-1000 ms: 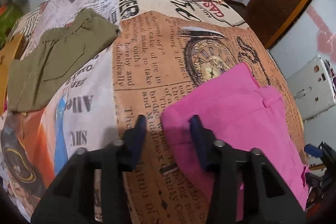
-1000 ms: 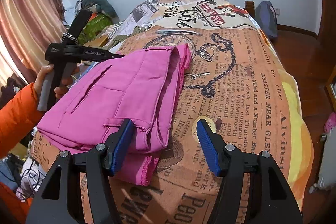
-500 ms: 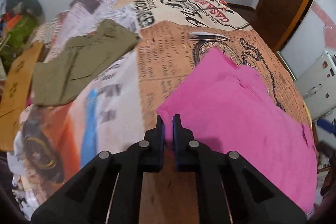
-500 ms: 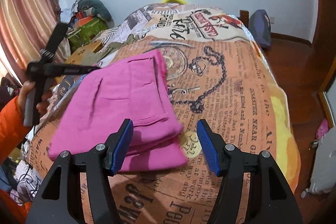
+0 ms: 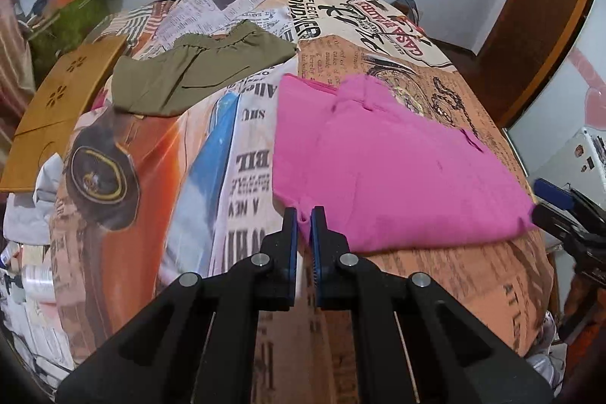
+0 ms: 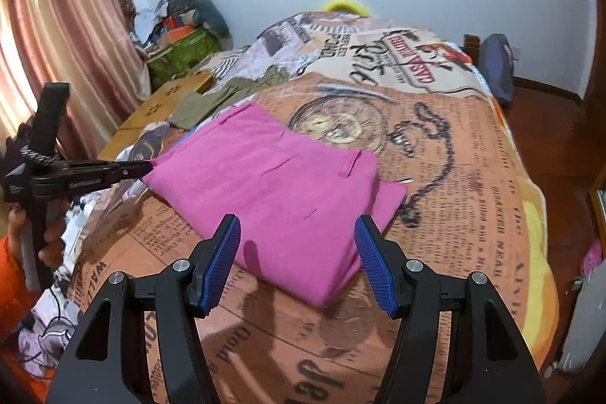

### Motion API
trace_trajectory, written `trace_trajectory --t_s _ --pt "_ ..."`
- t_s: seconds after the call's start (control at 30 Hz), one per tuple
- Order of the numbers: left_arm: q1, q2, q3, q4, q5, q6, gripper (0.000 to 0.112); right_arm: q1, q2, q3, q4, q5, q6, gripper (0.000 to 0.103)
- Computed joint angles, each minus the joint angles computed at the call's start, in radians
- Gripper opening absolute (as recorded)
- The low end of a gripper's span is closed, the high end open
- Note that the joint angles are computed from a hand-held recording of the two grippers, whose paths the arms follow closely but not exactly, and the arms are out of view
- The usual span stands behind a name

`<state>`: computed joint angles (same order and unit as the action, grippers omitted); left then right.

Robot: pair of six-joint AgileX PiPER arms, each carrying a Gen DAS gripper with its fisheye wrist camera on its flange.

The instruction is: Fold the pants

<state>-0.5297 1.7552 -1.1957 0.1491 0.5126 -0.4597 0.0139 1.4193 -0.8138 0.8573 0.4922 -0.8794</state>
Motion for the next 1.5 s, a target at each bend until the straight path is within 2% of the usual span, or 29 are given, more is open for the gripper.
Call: trace_trajectory --t_s 0.1,0.23,0.37,0.47,0.57,0.67,0.83,0.97,1.1,1.13,1.27,1.5 --pt "-0.013 -0.041 0.054 0.06 -0.014 -0.067 0.007 0.039 0.028 0.003 0.017 -0.045 -0.019 0.058" --pt "-0.007 -0.059 0.101 0.099 -0.012 -0.112 0.004 0.053 0.073 -0.007 0.006 -0.064 0.0 0.057" --pt "0.007 -0.061 0.117 0.098 0.002 -0.09 0.004 0.014 0.105 -0.023 0.049 -0.034 -0.036 0.057" --pt "-0.001 -0.074 0.098 0.129 0.018 -0.079 0.004 -0.004 0.111 -0.049 -0.007 -0.018 0.024 0.057" --pt "-0.002 -0.074 0.035 0.056 0.034 0.032 0.004 -0.013 0.1 -0.074 -0.025 0.003 0.054 0.057" --pt "-0.026 -0.029 -0.071 0.057 0.06 0.081 0.004 -0.001 0.1 -0.12 -0.023 0.011 0.058 0.057" --pt "-0.035 0.125 -0.313 -0.094 0.132 0.263 0.005 0.022 0.156 -0.202 0.012 0.032 0.03 0.057" --pt "-0.036 0.264 -0.499 -0.175 0.211 0.367 0.005 0.037 0.251 -0.277 0.001 0.056 0.039 0.057" --pt "-0.031 0.423 -0.685 -0.225 0.318 0.43 0.005 0.054 0.343 -0.348 -0.094 0.087 0.111 0.057" --pt "-0.031 0.444 -0.702 -0.221 0.324 0.431 0.006 0.053 0.363 -0.361 -0.106 0.104 0.12 0.057" --pt "-0.025 0.435 -0.643 -0.236 0.249 0.473 0.007 0.029 0.369 -0.353 -0.072 0.134 0.068 0.057" --pt "-0.013 0.363 -0.517 -0.257 0.183 0.516 0.012 0.003 0.306 -0.291 -0.088 0.137 0.064 0.057"
